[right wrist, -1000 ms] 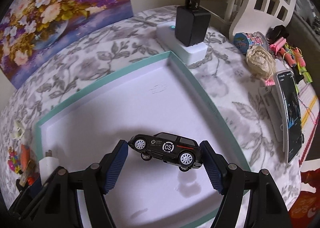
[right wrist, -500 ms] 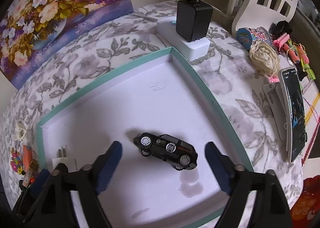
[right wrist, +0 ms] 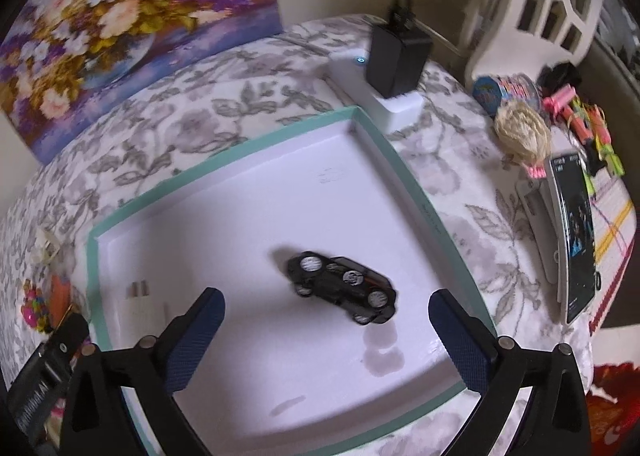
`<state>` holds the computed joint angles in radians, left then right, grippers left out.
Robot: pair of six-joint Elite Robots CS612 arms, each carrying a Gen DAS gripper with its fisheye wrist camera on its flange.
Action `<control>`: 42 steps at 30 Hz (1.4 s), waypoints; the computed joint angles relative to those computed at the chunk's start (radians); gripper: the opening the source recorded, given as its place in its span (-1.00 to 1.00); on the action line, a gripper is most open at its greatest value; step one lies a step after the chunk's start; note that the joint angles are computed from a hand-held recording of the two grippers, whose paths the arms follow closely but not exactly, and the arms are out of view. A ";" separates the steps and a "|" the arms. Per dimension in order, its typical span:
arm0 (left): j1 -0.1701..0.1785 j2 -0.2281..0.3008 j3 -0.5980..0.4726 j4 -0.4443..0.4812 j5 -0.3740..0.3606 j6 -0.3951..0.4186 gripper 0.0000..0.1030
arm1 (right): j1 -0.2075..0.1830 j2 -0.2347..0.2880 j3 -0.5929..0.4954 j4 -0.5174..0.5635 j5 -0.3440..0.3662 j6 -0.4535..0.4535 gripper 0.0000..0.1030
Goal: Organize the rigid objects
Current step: 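Place the car in the tray with the right gripper while the left gripper places the white charger there, then move the left gripper back to the pink smartwatch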
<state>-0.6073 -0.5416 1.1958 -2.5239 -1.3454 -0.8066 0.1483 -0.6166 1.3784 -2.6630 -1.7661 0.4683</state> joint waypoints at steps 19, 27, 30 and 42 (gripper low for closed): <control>0.071 -0.156 0.246 -0.041 0.096 -0.268 0.78 | 0.083 0.013 -0.046 -0.110 0.259 -0.183 1.00; 0.094 -0.145 0.265 -0.050 0.005 -0.312 0.78 | 0.109 0.048 -0.099 -0.032 0.331 -0.233 1.00; 0.104 -0.130 0.255 -0.026 -0.040 -0.331 0.78 | 0.121 0.057 -0.113 -0.006 0.312 -0.245 1.00; 0.113 -0.092 0.229 -0.046 -0.158 -0.334 0.34 | 0.125 0.073 -0.135 0.062 0.278 -0.249 1.00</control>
